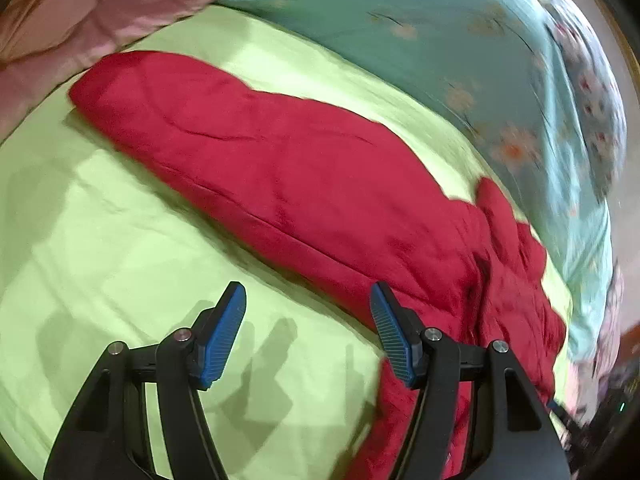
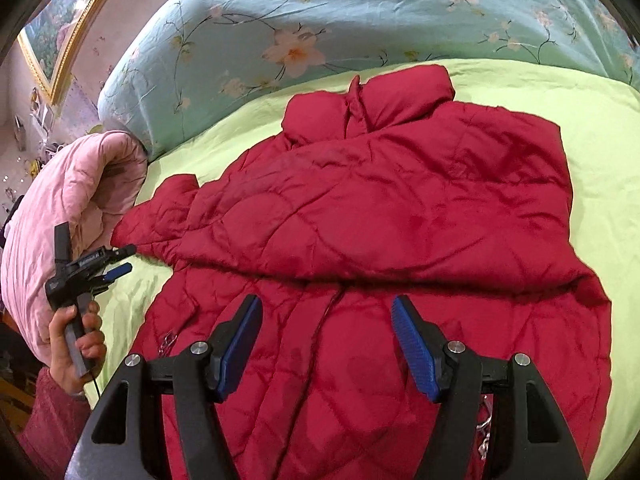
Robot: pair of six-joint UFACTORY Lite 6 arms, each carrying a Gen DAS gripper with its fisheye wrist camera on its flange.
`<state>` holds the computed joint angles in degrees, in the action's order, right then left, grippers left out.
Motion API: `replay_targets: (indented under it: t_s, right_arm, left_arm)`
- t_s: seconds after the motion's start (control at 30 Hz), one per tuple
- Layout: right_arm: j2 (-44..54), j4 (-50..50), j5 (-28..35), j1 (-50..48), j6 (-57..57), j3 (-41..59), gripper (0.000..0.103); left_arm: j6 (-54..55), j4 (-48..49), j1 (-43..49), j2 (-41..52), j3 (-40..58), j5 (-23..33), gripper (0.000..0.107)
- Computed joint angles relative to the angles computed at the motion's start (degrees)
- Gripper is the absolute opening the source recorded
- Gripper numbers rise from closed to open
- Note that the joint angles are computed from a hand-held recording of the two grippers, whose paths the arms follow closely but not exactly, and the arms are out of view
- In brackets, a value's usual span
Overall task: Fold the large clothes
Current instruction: 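Close the left tool on the cuff of the other sleeve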
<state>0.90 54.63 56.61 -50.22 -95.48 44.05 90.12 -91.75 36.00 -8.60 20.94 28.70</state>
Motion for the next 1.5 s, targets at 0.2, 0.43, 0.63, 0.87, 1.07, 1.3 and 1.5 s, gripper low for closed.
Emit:
replay_targets:
  t_s: [0.2, 0.43, 0.63, 0.87, 1.07, 1.3, 1.5]
  right_arm:
    - [-2.5, -2.2, 2.6, -1.3, 0.6, -1.7, 0.069]
    - [-8.4, -3.5, 6.8, -4.7, -1.3, -4.9, 0.069]
    - [-11.4, -4.6, 9.5, -5.8, -1.4, -6.3, 0.069]
    - [-11.0, -5.2, 8.8, -6.2, -1.5, -6.7, 0.069]
    - [-9.2, -5.4, 8.9, -7.7, -2.2, -6.1, 0.069]
    - [-8.3, -4.9, 11.1, -9.4, -2.4, -4.7, 0.069]
    - [-5.3, -4.5, 13.2, -11.4, -1.7, -1.6, 0.069]
  left_arm:
    - [6.7, -5.1, 9.5, 14.6, 9.2, 3.0, 0.064]
    - [4.7, -7.9, 14.5, 29.0, 22.4, 6.8, 0.064]
    - [1.0, -11.0, 15.8, 38.4, 31.0, 10.6, 0.064]
    - [1.5, -12.8, 14.4, 38.9, 32.9, 11.2, 0.016]
    - [4.1, -13.7, 14.1, 28.4, 25.5, 11.6, 0.008]
    - [3.3, -11.8, 9.2, 8.2, 13.0, 12.9, 0.007]
    - [-3.5, -9.3, -1.5, -9.8, 5.8, 9.5, 0.007]
